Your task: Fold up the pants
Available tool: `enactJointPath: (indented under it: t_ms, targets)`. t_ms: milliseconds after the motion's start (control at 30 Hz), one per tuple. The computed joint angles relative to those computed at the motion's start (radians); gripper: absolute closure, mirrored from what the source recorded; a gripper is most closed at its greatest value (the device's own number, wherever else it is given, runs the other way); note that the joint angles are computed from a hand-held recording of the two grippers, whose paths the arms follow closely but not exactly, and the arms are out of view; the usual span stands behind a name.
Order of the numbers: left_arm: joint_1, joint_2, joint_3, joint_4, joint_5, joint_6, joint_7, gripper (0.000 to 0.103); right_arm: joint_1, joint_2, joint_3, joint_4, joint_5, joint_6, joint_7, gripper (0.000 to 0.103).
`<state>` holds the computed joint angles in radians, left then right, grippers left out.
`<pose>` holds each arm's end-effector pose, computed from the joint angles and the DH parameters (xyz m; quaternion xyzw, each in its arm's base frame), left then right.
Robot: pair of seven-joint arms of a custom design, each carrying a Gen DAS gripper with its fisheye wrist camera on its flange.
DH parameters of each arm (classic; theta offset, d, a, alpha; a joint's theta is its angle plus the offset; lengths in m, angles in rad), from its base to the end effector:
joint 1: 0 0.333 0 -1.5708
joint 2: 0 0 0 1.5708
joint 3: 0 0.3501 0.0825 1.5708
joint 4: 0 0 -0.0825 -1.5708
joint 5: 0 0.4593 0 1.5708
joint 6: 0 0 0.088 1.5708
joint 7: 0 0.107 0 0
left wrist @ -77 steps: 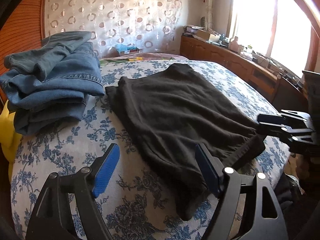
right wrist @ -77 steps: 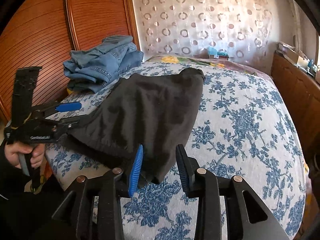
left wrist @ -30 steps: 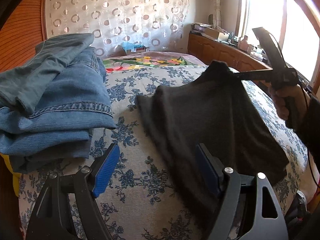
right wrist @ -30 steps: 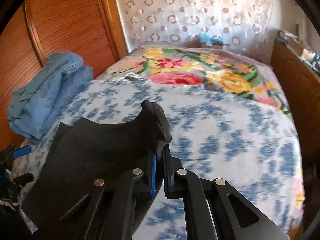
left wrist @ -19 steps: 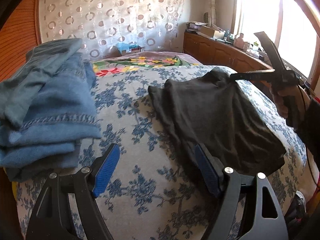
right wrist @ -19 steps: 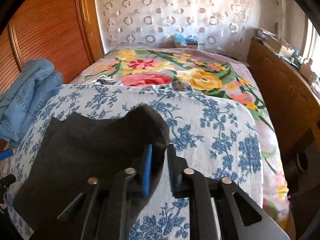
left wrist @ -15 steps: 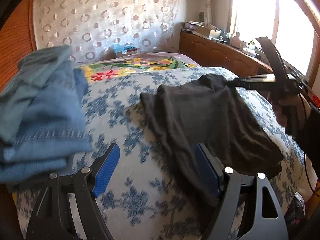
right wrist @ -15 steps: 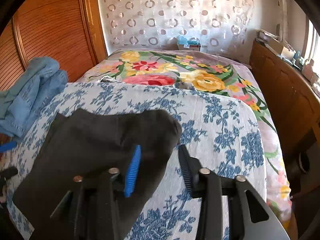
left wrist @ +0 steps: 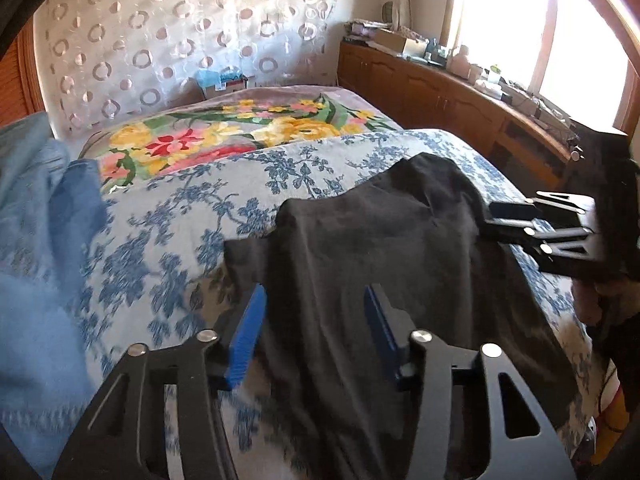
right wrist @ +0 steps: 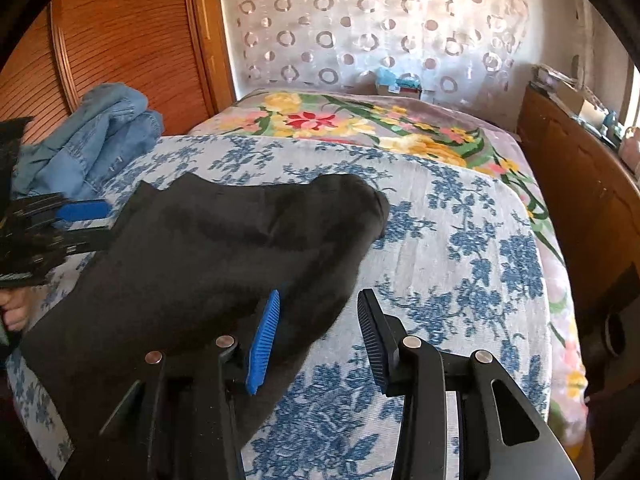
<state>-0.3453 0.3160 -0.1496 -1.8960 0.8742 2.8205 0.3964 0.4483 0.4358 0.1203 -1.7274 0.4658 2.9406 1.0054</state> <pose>0.6257 -0.3723 0.3838 -0.6420 0.6760 -0.2908 0.2153 0.6822 0.3865 0.4079 -0.8293 0.3950 -0.1525 0.3645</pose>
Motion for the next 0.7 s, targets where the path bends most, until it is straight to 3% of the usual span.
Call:
enactJointPath:
  t_ms: [267,467,700]
  targets:
    - [0.029,0.089,-0.020,0.108,-0.122,-0.044,0.137,0.059,0.021,0.002,-0.015,-0.010,-0.030,0.008,0.012,0.061]
    - [0.020,0.124,0.001,0.156,-0.157,-0.075,0.155,0.061,0.043,0.008,-0.039,-0.005,-0.055,0.002,0.045,0.061]
    - [0.027,0.146,0.003,0.181,-0.180,-0.054,0.180,0.080,0.046,0.009,-0.041,-0.006,-0.075,0.011,0.064,0.061]
